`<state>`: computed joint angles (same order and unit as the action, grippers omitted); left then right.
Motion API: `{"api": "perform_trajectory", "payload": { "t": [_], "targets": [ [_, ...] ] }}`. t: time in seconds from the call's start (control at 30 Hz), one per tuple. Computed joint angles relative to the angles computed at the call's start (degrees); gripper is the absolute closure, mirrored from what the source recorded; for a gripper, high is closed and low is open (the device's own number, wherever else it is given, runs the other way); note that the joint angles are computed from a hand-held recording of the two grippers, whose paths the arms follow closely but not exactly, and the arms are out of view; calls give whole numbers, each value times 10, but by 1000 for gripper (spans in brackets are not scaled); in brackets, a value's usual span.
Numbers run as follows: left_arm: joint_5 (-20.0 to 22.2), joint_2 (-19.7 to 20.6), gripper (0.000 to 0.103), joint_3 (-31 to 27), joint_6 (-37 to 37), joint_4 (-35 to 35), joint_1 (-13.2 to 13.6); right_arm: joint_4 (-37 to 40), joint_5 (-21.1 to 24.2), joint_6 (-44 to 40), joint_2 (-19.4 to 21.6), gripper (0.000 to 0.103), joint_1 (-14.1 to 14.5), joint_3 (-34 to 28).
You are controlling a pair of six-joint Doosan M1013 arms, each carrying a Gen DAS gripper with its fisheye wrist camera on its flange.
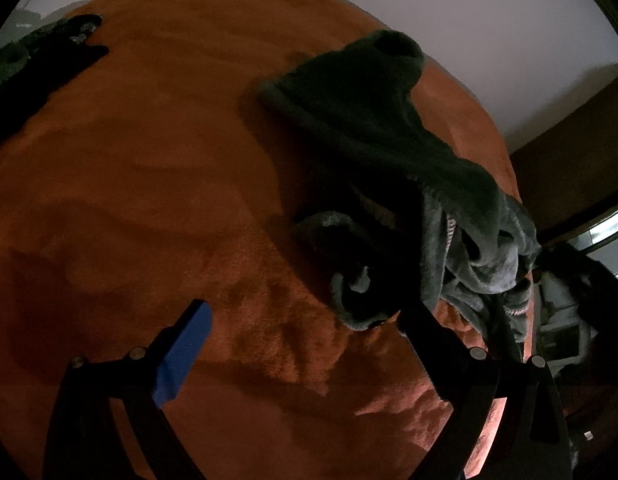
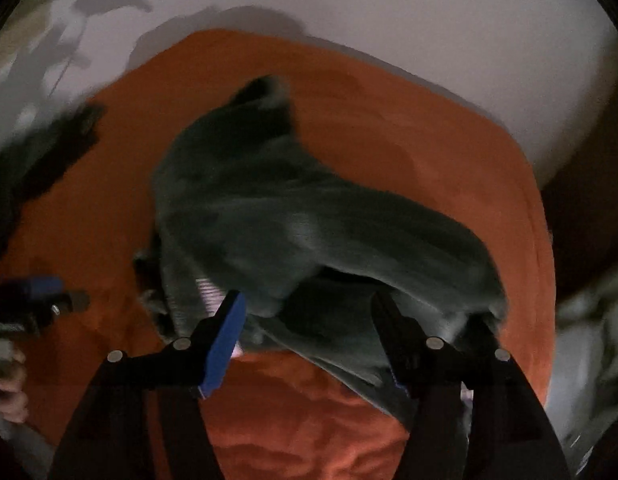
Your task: Fold clothes
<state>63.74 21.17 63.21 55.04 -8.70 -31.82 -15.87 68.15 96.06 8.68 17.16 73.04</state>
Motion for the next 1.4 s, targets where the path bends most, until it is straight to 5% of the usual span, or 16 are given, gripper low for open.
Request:
{"api": "perform_trajectory", "payload": {
  "t": [0.23, 0.27, 0.3, 0.33, 0.5, 0.63, 1.07, 1.4],
  "targets": [
    [-9, -3, 6, 3, -7, 8, 7, -97, -3, 21, 36, 39, 38, 14],
    [-10, -3, 6, 4, -7, 8, 8, -114, -5, 38, 38, 53, 38, 15],
    [-12, -3, 6, 4, -7, 5, 9, -142, -10, 63, 38, 88, 38, 17],
    [-13, -3, 6, 5, -6, 2, 10, -168, -15, 87, 36, 95, 38, 19],
    [-12, -2, 6, 4, -17, 31, 3, -223, -110, 155, -19, 95, 36, 45],
    [-10, 1, 6, -7, -8, 188, -43, -210, -129, 143, -56, 95, 39, 37],
    [-193, -43, 6, 52, 51, 284, -120, -113, -102, 86, -164, 95, 47, 48],
    [-248, -55, 5, 94, -31, 474, -184, -61, -76, 79, -167, 95, 47, 36]
  ]
}}
